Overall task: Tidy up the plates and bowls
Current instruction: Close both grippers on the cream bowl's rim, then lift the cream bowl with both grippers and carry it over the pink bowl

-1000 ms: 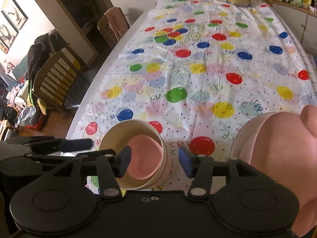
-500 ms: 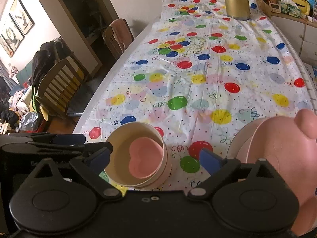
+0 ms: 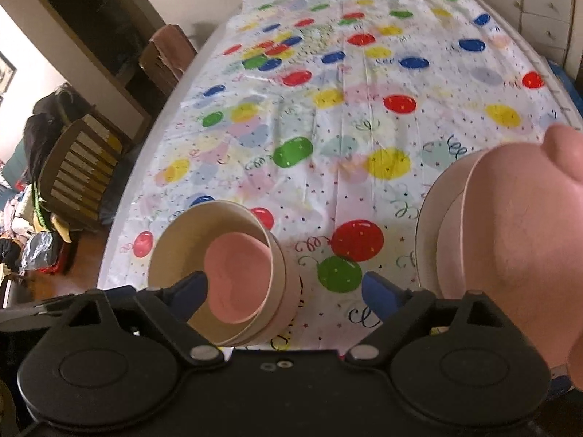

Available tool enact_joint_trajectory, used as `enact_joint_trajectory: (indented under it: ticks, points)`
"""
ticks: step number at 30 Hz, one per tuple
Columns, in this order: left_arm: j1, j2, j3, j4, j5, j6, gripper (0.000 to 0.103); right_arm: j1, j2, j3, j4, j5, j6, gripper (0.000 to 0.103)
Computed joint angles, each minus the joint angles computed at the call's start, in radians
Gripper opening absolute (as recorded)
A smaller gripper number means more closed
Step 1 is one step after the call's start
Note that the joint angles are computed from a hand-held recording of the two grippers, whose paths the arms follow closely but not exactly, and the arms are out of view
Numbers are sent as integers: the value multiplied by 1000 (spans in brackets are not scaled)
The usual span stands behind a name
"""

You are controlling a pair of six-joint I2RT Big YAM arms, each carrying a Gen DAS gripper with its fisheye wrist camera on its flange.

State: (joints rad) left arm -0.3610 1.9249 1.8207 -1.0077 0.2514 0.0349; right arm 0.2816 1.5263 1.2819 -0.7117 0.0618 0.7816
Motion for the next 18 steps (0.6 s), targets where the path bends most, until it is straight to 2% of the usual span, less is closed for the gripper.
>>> enact_joint_trajectory:
  ticks: [4, 7, 12, 13, 18]
  points:
    - [-7, 20, 20, -4, -25, -13, 75, -8, 38, 27, -16, -12, 27, 79]
    - [-13, 37, 36, -15, -49, -27, 75, -9, 62, 43, -22, -19, 25, 76]
    - [-13, 63, 62, -44, -55, -41, 74, -13, 90, 62, -34, -40, 34, 65]
    - [-13, 66, 64, -46, -53, -44, 72, -13, 94, 62, -33, -50, 36, 60]
    - [-14, 79, 81, -66, -39, -52, 59, -16, 101, 64, -33, -73, 50, 49]
